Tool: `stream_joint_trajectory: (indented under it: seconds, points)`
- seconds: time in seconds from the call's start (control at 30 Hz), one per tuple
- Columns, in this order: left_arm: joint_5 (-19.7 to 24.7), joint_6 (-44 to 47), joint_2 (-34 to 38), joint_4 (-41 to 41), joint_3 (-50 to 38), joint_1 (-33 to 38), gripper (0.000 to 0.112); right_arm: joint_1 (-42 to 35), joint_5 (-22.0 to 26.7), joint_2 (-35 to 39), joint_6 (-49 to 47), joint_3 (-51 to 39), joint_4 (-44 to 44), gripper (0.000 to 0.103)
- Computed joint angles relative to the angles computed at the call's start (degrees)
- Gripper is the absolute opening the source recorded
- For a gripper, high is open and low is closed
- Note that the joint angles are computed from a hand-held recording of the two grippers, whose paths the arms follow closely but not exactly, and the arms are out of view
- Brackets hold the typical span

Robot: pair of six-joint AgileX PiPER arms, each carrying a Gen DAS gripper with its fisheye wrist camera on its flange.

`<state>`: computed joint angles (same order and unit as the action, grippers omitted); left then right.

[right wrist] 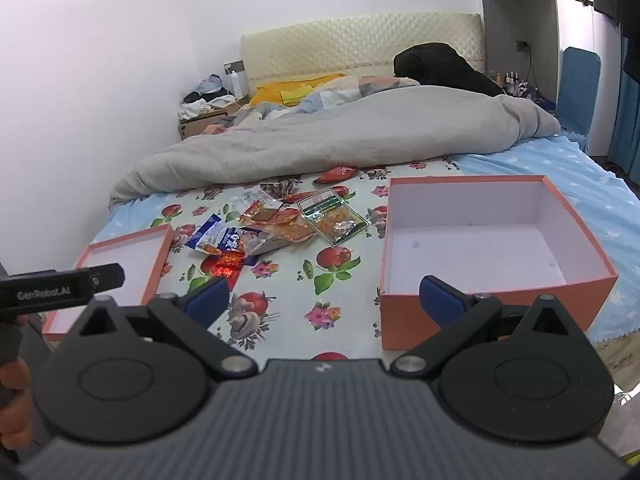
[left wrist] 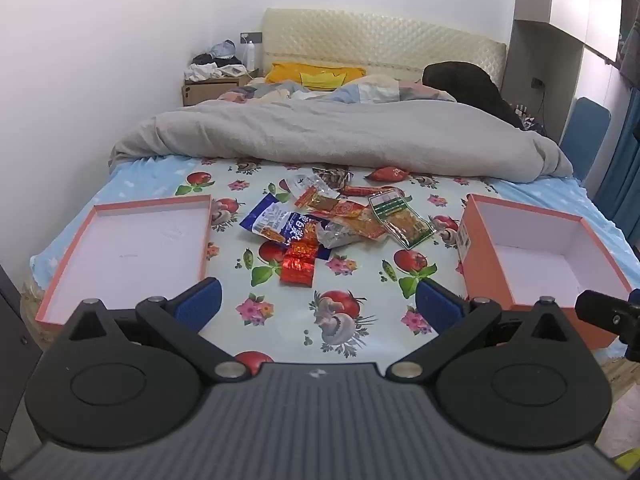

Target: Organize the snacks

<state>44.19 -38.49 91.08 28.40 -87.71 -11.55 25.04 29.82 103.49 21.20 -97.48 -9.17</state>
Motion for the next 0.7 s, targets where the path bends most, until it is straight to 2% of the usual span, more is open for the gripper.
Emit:
stream_joint_trajectory:
  seconds: [0.03, 0.1, 0.4, 0.47, 0.53, 0.7]
  points:
    - [-1.9, -1.2, -0.6, 1.7, 1.4, -0.2, 0.103, 0.1, 0.3, 0.0, 0.2, 0.0, 0.0, 0.103]
    - [-1.9, -1.3, -0.7, 1.6, 1.5, -0.3, 0.103, -0.1, 2.1, 0.3, -1.0, -1.1, 1.7, 0.103]
    - [-0.7, -2.2, -1.6, 3.0, 1.7, -1.5, 0.103, -0.8, 0.7, -0.3, -2.0, 0.3, 2.3, 0.103]
    - [-0.3, -0.3, -1.7, 1.2, 0.8, -0.5, 0.103, -0.5, 1.7, -0.4, -2.2, -0.5, 2.3, 0.103]
    - [0.0, 0.0, -1.9, 1.2, 0.7, -0.6, 0.103, -0.5, 0.0, -1.3, -1.4, 1.6, 1.9, 0.103]
    - [1.3, 1.2, -2.0, -0.4, -0.4, -0.6, 0.103, 0.2, 0.2, -1.9, 0.0, 1.9, 0.9, 0.103]
